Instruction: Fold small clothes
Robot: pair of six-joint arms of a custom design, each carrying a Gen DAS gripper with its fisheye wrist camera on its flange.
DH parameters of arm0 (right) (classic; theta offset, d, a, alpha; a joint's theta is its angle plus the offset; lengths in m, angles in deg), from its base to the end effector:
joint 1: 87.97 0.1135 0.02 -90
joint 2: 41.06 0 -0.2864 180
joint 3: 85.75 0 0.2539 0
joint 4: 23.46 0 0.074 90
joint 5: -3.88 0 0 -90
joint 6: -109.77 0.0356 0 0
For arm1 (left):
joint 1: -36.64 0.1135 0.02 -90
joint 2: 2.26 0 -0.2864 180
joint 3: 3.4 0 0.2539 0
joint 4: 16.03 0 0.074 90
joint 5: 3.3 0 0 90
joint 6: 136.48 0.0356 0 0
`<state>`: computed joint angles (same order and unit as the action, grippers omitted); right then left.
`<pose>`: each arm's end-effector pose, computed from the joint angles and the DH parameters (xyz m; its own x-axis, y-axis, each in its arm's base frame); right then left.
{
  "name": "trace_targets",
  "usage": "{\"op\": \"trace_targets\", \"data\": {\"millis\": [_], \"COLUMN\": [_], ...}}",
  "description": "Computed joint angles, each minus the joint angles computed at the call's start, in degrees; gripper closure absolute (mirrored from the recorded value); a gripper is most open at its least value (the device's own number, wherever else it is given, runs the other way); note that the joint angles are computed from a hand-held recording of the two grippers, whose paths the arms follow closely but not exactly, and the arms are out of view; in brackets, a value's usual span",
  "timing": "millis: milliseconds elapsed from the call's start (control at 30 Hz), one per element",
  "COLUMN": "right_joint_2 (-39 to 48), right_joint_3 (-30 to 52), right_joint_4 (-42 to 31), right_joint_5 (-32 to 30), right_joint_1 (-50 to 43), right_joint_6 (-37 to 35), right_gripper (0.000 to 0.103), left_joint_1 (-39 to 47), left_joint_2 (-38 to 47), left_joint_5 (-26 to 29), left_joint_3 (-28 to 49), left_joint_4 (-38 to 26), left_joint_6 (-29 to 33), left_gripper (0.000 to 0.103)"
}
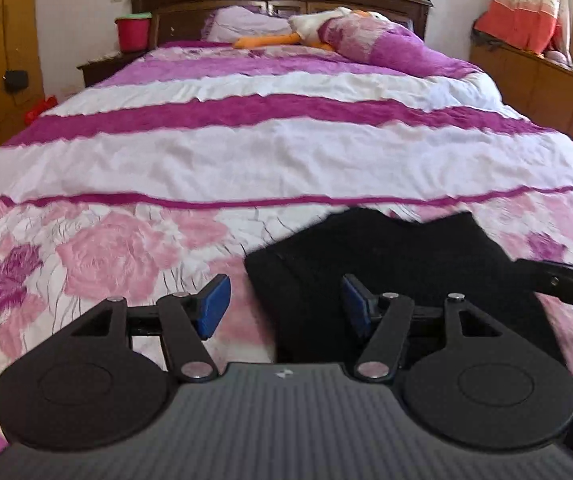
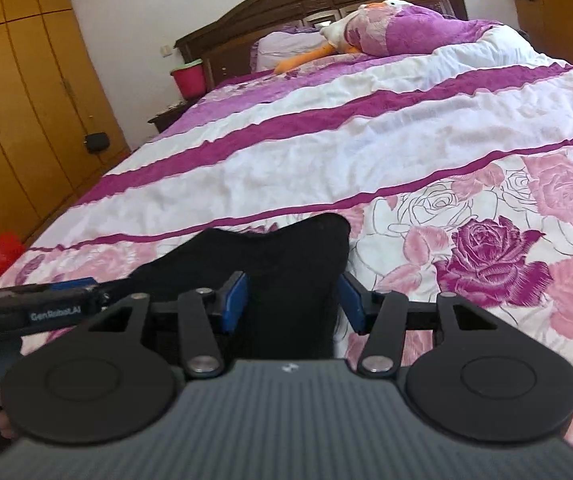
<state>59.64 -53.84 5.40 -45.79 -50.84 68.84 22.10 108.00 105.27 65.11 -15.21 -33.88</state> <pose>0.2073 0.1281 0.0933 -0.3840 0.4317 -0.8162 0.3444 0.8872 0.3072 0.3747 -0.1089 0.1425 -0.5162 0.3475 -0.7828 0.5979 0.8006 -0.0388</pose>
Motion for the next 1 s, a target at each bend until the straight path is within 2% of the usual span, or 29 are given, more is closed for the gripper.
{"op": "trace_targets", "data": {"millis": [200, 300, 400, 833, 900, 1000], "right_joint_2": [-6.6, -8.6, -10.0, -4.6, -3.0, -0.4], "right_joint_3": [-1.5, -0.8, -0.5, 4.3, 5.6, 7.7], "right_joint_4": [-7.7, -13.8, -18.4, -35.4, -38.2, -42.2], "right_joint_5": [5.6, 9.3, 10.1, 13.5, 13.6, 13.7], "right_joint_1": [9.3, 14.0, 17.7, 30.4, 31.8, 33.6], "right_joint_6": [4.5, 8.7, 13.0, 34.0, 36.9, 41.0], "right_gripper": [0.049, 0.047, 0.047, 0.046, 0.037, 0.03], "left_joint_1": [2.5, 4.0, 4.8, 5.2, 5.0, 5.0], "left_joint_2": [-7.6, -11.3, -13.8, -20.4, -21.2, -21.6], "left_joint_5": [2.7, 3.6, 3.4, 0.8, 0.0, -0.3], "left_joint_3": [-7.2, -11.1, -13.6, -22.1, -23.3, -24.9], "left_joint_4": [-4.1, -5.3, -6.6, -7.8, -7.5, -6.9], "left_joint_6": [0.2, 1.0, 1.8, 3.7, 3.6, 3.5], "left_gripper": [0.035, 0.029, 0.025, 0.02, 0.017, 0.015]}}
